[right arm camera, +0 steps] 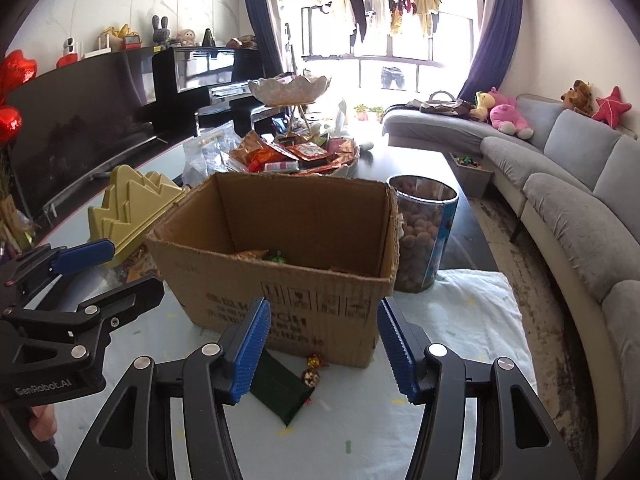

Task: Organize snacks
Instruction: 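Move both open tools back to the dark green packet and wrapped candy, then grasp the dark green packet with the left tool while the right tool grasps the wrapped candy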

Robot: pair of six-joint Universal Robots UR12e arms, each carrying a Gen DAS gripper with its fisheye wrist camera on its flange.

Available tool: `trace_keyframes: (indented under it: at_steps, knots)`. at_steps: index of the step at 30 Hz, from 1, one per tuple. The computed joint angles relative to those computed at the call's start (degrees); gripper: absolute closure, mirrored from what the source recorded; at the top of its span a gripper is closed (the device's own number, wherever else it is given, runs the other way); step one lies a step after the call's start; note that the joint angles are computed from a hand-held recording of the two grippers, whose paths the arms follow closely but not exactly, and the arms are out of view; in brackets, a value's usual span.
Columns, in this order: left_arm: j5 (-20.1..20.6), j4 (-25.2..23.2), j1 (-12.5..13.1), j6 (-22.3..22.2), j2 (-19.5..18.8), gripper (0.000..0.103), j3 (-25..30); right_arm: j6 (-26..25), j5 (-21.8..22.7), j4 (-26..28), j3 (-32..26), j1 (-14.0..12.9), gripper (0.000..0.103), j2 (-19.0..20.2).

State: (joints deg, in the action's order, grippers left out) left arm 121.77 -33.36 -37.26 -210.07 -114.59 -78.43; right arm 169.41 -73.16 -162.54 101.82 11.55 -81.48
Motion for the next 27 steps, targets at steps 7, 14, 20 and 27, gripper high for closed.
trace_keyframes:
  at_steps: [7, 14, 20, 27]
  knots:
    - [-6.02, -1.13, 0.24, 0.97, -1.12, 0.009, -0.45, -1.43, -1.91, 1.54, 2.54, -0.44, 0.046, -0.8]
    - [-12.77, -3.01, 0.92, 4.65, -3.31, 0.002, 0.7, -2.52, -5.4, 4.78, 4.22, -0.78, 0.036, -0.75]
    - [-15.06, -4.17, 1.46, 6.63, -5.07, 0.001, 1.91, -0.13, -7.93, 6.71, 4.7, -1.26, 0.036, -0.23]
    - [-17.51, -6.06, 2.5, 7.22, -6.48, 0.0, 2.83, 0.55, -9.84, 7.21, 4.47, -1.32, 0.036, 0.74]
